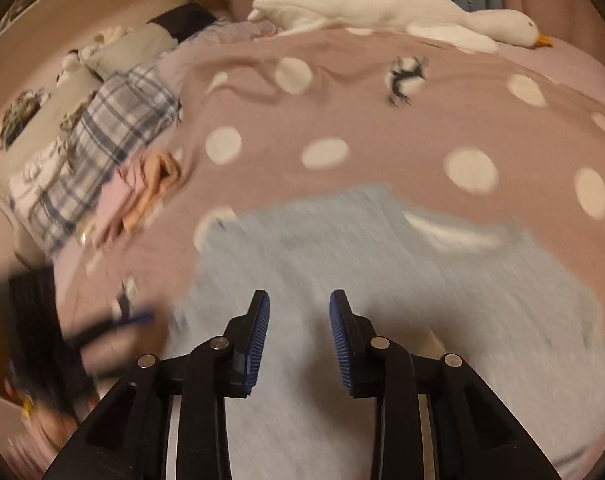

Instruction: Fold small clothes

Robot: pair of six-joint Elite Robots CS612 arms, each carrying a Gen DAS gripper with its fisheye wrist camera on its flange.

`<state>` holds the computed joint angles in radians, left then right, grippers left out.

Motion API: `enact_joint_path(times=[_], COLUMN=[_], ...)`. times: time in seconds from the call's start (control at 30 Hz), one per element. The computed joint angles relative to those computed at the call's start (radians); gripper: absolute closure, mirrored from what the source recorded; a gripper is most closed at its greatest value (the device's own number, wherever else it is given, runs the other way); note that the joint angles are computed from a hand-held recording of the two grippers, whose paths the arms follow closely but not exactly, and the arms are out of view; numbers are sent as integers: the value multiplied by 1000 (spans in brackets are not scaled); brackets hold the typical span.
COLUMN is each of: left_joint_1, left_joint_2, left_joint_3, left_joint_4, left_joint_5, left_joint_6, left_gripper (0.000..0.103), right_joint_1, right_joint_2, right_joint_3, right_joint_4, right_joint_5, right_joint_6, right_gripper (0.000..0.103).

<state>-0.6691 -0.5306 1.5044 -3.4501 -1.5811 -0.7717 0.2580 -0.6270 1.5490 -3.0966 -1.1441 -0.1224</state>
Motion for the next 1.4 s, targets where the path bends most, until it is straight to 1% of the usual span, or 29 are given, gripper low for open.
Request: enact_joint_path(times=[0.03, 0.07, 0.1, 0.13, 0.23, 0.27, 0.3, 0.33, 0.37, 0.4, 0.47, 0.5, 0.57, 0.63, 0.67, 0.7, 0.77, 0.8, 0.83, 0.93, 0.97, 1.0, 1.07, 1.13, 1.2, 1.23, 1.3, 1.37, 1.4], left_joint_1=[1, -3, -11, -16, -24, -23, -21, -20, -17, -15, -15, -18, -21, -23, -24, -25, -26, -26, -26, -26, -28, -31, -42, -56, -65, -70, -80, -91, -99], left_joint_2=[13, 20, 22, 23, 34, 32, 32, 30, 25, 21, 16, 11, 12, 13, 14, 15, 15, 14, 11, -9, -23, -32, -52, -68, -77, -79, -78, -70, -68], left_joint_3=[-31, -42, -58, -69, -92, -83, -78, -70, -62, -57, -54, -46, -47, -52, -55, -59, -63, -66, -63, -22, 7, 29, 84, 138, 177, 200, 235, 264, 276], left_joint_4=[31, 51, 106, 149, 271, 283, 280, 266, 260, 266, 279, 281, 292, 301, 305, 310, 324, 330, 331, 275, 236, 208, 140, 77, 38, 9, -38, -112, -140], left_joint_5=[-1, 20, 67, 96, 160, 172, 176, 173, 167, 160, 159, 162, 172, 181, 183, 184, 185, 184, 180, 160, 150, 140, 140, 137, 112, 94, 61, 18, 13], left_joint_6=[5, 14, 34, 48, 69, 73, 78, 83, 85, 84, 95, 100, 110, 106, 104, 102, 101, 96, 86, 30, 8, -7, -43, -70, -105, -131, -178, -227, -242], left_gripper=[6, 6, 7, 9, 18, 25, 29, 29, 29, 29, 29, 29, 29, 27, 25, 22, 21, 21, 21, 20, 17, 8, 1, 1, 1, 1, 1, 1, 1], right_joint_1=[-2, -4, -8, -16, -20, -17, -20, -21, -20, -25, -43, -52, -64, -72, -71, -68, -57, -55, -59, -84, -97, -107, -118, -140, -165, -170, -193, -214, -220], right_joint_2=[-2, 0, 6, 6, 14, 27, 35, 36, 39, 33, 22, 17, 9, 8, 8, 8, 14, 19, 23, 7, -1, -13, -37, -62, -85, -85, -90, -86, -82], right_joint_3=[4, 19, 23, 33, 43, 29, 28, 34, 41, 48, 58, 70, 97, 109, 107, 101, 74, 64, 65, 108, 135, 165, 223, 291, 365, 381, 434, 465, 470], right_joint_4=[1, -20, -35, -36, -31, -4, 14, 9, -28, -25, -2, -19, -123, -189, -205, -194, -97, -65, -75, -137, -177, -218, -271, -341, -424, -449, -508, -529, -530], right_joint_5=[-2, -11, -4, 7, -31, -41, -35, -34, -37, -20, 55, 76, 76, 57, 16, -21, -101, -110, -94, -13, 20, 37, 19, 19, -2, -10, -34, -39, -33], right_joint_6=[-5, 1, 11, 16, 16, 12, 8, 4, -14, -16, 6, 20, 54, 101, 119, 116, 86, 81, 92, 165, 182, 190, 196, 196, 218, 230, 267, 301, 319], right_gripper=[72, 72, 72, 72, 72, 72, 72, 72, 72, 72, 72, 72, 72, 72, 72, 72, 72, 72, 72, 72, 72, 71, 67, 58, 52, 50, 48, 48, 48])
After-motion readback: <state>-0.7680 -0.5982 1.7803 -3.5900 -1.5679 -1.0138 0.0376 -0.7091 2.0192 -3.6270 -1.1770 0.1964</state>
